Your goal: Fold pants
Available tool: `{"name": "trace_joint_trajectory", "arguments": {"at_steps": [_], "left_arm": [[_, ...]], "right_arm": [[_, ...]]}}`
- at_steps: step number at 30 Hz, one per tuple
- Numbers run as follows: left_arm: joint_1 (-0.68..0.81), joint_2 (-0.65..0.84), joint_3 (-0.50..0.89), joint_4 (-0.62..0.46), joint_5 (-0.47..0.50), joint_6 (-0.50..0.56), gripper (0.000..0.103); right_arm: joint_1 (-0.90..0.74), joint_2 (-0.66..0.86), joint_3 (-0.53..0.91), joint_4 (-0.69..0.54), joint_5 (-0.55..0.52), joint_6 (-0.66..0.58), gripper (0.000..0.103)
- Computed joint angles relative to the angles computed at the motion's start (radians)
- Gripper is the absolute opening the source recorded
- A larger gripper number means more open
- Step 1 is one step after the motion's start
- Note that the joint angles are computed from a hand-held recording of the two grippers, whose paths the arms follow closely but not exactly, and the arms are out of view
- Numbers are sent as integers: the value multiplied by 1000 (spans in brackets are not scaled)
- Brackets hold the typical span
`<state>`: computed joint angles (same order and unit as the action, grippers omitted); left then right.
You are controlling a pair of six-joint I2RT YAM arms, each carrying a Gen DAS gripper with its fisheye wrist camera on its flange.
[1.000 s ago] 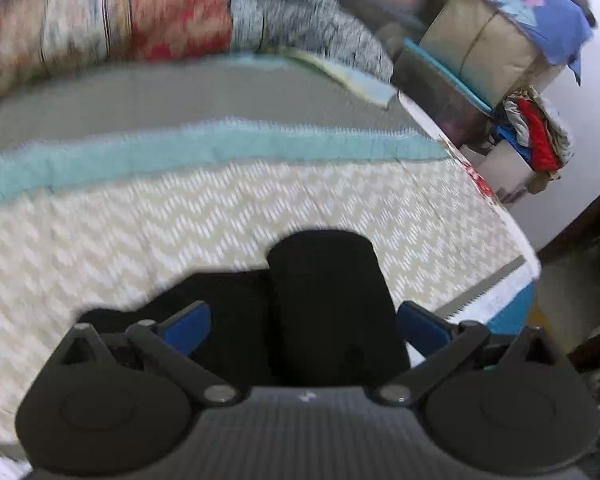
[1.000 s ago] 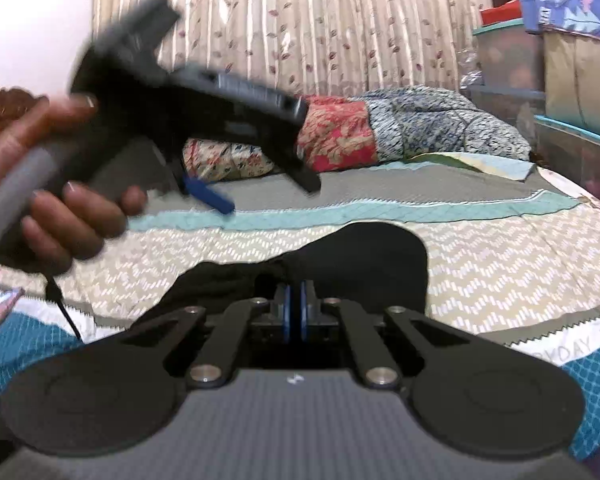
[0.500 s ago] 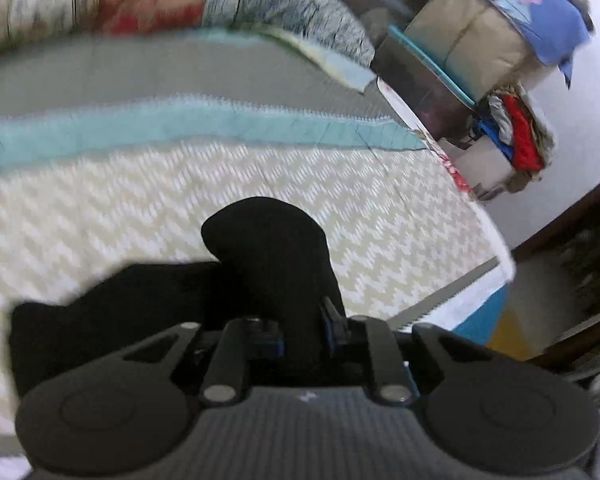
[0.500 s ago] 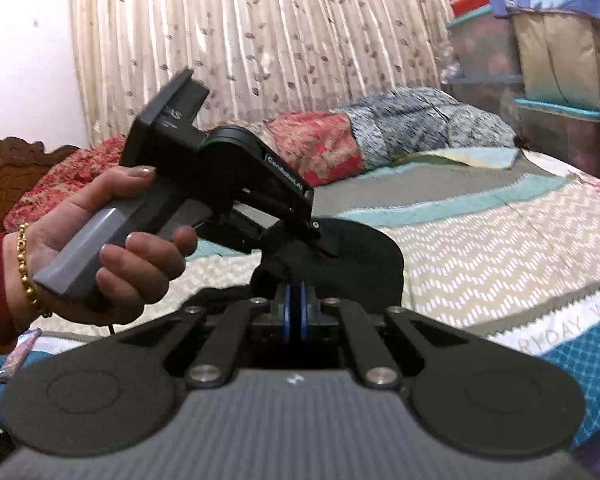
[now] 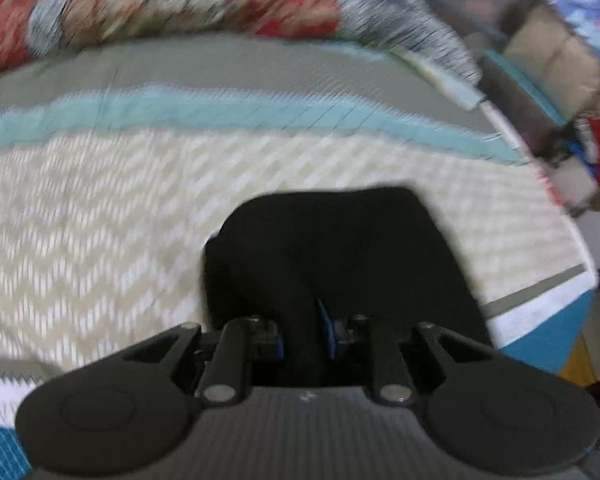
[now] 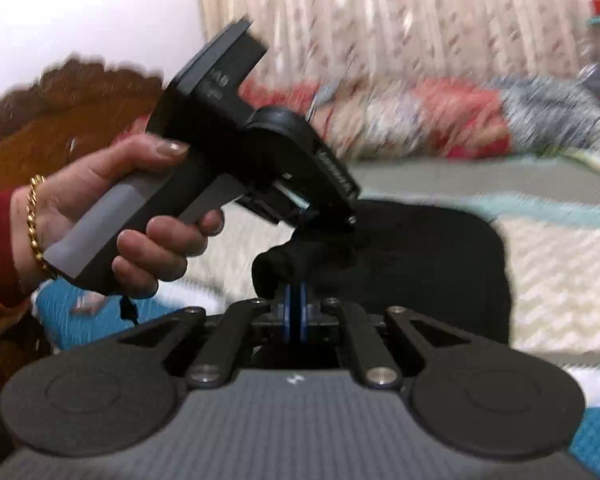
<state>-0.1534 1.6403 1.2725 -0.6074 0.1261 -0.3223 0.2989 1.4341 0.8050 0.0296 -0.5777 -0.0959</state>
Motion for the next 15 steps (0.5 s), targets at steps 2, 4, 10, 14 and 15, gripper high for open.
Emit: {"name": "trace_joint_trajectory", "arguments": {"at_steps": [2,4,10,14,15], "left_arm": [[10,32,-58,58,-6,-19,20],[-2,44,-103,120,-33,-25,22],[-4,-45,-160,138,-40,-6,45],[-12,-185,-252,166,-48,-36,61],[-19,-216,-268,168,-47,-38,61]], "right_arm": [[35,90,92,-159,35,-69,14],[22,116,124,-220,12,-62,20],[-125,-16,75,-123,-94,75,27],[-187,7,118,-97,-44,146,29],[-196,30,139,-102,-36,154,29]]}}
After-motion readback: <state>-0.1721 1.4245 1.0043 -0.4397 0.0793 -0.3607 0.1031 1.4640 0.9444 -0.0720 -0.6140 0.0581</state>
